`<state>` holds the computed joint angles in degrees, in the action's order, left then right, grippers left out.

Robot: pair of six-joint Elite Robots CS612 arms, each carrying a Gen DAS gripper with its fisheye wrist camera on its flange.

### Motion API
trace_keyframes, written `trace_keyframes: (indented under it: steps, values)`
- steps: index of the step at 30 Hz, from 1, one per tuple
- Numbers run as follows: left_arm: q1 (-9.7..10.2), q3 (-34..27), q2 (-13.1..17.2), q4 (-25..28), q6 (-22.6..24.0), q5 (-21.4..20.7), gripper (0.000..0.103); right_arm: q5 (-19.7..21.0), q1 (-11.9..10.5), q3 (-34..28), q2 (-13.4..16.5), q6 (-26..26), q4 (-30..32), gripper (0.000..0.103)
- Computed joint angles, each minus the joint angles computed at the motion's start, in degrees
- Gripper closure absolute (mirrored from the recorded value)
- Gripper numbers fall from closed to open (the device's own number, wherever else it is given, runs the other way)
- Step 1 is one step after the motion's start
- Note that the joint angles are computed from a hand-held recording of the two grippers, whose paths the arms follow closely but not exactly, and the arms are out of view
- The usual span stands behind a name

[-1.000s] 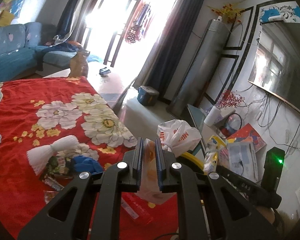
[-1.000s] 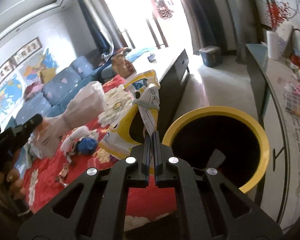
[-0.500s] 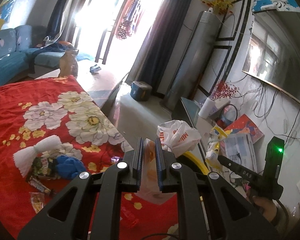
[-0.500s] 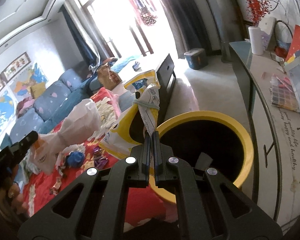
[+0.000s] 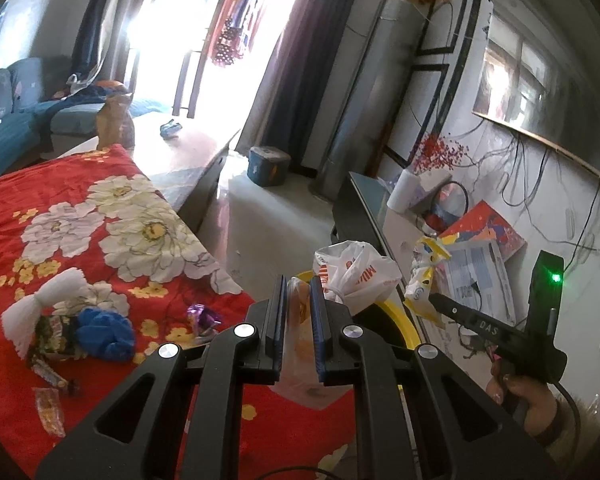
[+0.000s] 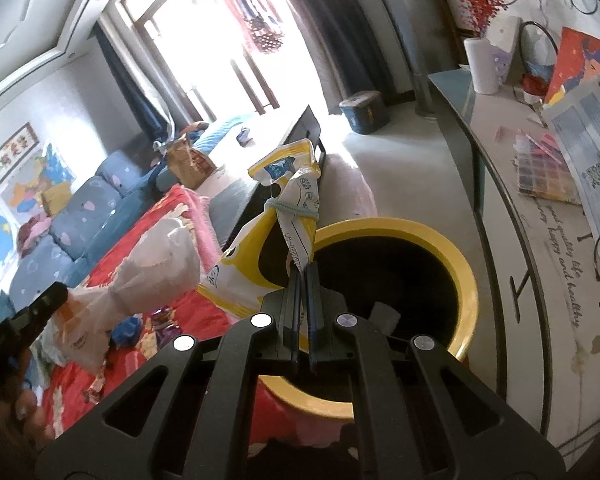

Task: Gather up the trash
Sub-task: 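Carry the white bag in the left tool and yellow wrapper in the right tool over the bin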

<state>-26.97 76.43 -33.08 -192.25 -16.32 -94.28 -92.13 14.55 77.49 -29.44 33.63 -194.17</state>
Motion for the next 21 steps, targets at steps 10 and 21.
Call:
trace_keyframes:
  steps: [10, 21]
  values:
    - [-1.23, -2.2, 1.3, 3.5, 1.3, 0.5, 0.091, -2.0, -0.5, 0.5, 0.0, 1.6, 0.8, 0.102]
    - [-2.51, -4.9, 3.1, 7.9, 2.9, 1.5, 0.091, -2.6, -1.2, 0.2, 0.7, 3.3, 4.9, 0.102]
